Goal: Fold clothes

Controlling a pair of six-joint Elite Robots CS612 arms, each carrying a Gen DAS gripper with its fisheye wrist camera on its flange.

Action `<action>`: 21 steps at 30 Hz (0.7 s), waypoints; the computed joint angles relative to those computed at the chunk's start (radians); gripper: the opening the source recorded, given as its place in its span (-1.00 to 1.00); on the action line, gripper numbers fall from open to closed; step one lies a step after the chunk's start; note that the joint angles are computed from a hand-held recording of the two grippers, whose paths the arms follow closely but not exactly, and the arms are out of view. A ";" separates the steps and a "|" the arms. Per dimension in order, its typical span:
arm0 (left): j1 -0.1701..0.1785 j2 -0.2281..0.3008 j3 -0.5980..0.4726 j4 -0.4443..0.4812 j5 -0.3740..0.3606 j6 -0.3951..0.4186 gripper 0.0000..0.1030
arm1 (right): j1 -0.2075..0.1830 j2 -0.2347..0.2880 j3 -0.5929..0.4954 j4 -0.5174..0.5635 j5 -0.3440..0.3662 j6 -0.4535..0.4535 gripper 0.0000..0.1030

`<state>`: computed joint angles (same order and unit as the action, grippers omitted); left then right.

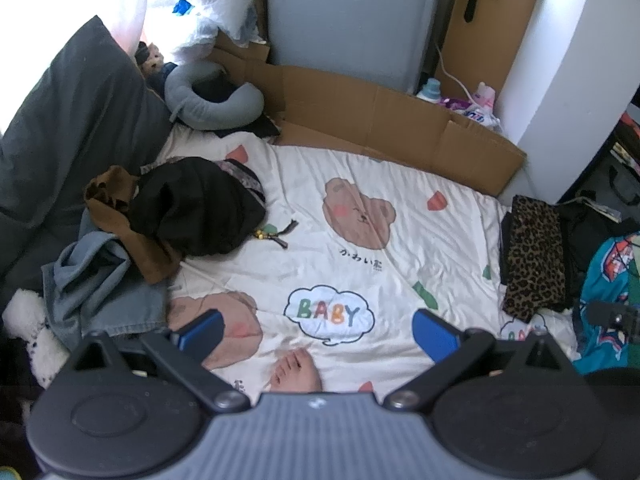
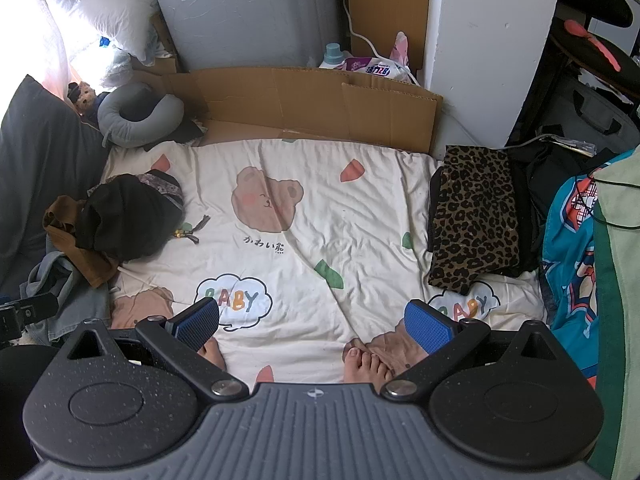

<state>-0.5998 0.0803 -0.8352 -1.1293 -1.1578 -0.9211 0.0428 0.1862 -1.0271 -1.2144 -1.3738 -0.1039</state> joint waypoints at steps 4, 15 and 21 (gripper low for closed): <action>0.008 0.001 -0.007 -0.002 -0.018 0.004 0.97 | 0.000 0.000 0.000 -0.001 -0.001 0.000 0.98; -0.001 -0.007 0.014 0.005 0.013 -0.001 0.97 | -0.002 -0.001 0.003 -0.004 -0.002 -0.002 0.98; -0.001 -0.011 0.020 0.003 0.010 -0.003 0.97 | 0.001 0.001 0.000 -0.003 -0.004 -0.001 0.98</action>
